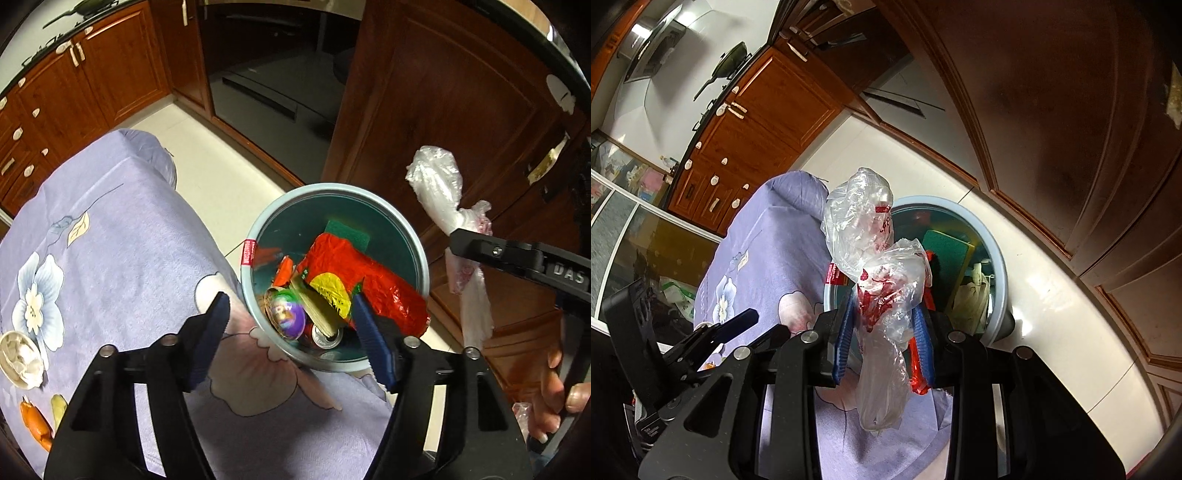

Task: Collect trash
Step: 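Carry the plastic bag and yogurt cup over the teal bin and open both grippers, then move both empty grippers back to the orange peel and green peel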

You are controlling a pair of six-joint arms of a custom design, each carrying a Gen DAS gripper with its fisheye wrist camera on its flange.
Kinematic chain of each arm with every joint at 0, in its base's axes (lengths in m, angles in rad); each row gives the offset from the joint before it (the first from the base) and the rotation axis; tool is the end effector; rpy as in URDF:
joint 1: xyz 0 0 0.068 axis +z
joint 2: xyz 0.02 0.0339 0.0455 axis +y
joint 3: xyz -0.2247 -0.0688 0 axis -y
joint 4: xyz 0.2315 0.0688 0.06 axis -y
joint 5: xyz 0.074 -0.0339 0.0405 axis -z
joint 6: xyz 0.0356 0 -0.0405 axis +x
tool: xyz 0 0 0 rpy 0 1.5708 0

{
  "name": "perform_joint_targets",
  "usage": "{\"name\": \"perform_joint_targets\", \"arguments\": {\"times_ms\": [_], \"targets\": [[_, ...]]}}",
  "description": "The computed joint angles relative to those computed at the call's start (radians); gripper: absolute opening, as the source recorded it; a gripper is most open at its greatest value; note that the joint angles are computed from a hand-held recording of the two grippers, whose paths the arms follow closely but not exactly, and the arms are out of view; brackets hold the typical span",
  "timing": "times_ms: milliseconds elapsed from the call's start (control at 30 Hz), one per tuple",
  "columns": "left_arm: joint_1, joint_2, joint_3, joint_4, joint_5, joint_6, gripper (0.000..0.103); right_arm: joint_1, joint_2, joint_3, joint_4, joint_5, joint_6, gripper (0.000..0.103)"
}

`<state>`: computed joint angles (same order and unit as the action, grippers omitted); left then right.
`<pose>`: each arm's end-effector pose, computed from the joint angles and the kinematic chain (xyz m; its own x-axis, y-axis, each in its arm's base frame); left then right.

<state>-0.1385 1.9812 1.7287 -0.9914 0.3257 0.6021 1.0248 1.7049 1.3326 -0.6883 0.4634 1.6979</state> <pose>0.3781 -0.0642 0.2178 -0.6413 0.6312 -0.4363 0.7229 0.6876 -0.0679 0.1897 0.2816 0.2155 -0.5884 0.7403 -0.3250 0.5320 0.6572 0.5339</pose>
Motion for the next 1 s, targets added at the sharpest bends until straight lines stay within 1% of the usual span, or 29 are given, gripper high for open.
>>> {"name": "perform_joint_targets", "arguments": {"times_ms": [133, 267, 333, 400, 433, 467, 500, 533, 567, 767, 1000], "targets": [[0.028, -0.008, 0.0, -0.005, 0.015, 0.01, 0.078, -0.013, 0.03, 0.019, 0.018, -0.02, -0.021, 0.029], [0.053, -0.02, -0.005, -0.014, 0.03, 0.015, 0.087, -0.022, 0.072, 0.072, 0.007, -0.036, -0.043, 0.031], [0.068, -0.024, -0.008, -0.013, 0.035, 0.017, 0.089, -0.028, 0.091, 0.098, 0.001, -0.044, -0.056, 0.033], [0.081, -0.02, 0.0, -0.024, 0.043, 0.021, 0.09, -0.033, 0.108, 0.125, -0.01, -0.05, -0.063, 0.05], [0.087, -0.017, 0.005, -0.029, 0.046, 0.023, 0.09, -0.032, 0.114, 0.137, -0.018, -0.042, -0.059, 0.062], [0.093, -0.015, 0.012, -0.036, 0.048, 0.025, 0.091, -0.032, 0.117, 0.145, -0.025, -0.036, -0.057, 0.066], [0.099, -0.014, 0.017, -0.041, 0.051, 0.027, 0.091, -0.031, 0.124, 0.157, -0.034, -0.034, -0.051, 0.068], [0.105, -0.013, 0.02, -0.045, 0.053, 0.029, 0.091, -0.032, 0.13, 0.167, -0.042, -0.039, -0.041, 0.074], [0.111, -0.013, 0.021, -0.047, 0.054, 0.031, 0.092, -0.033, 0.134, 0.172, -0.046, -0.041, -0.032, 0.077], [0.158, -0.012, 0.035, -0.08, 0.076, 0.05, 0.092, -0.026, 0.157, 0.203, -0.067, -0.052, 0.022, 0.077], [0.237, -0.013, 0.051, -0.105, 0.093, 0.085, 0.092, -0.021, 0.252, 0.352, -0.11, -0.061, -0.012, 0.077]]}}
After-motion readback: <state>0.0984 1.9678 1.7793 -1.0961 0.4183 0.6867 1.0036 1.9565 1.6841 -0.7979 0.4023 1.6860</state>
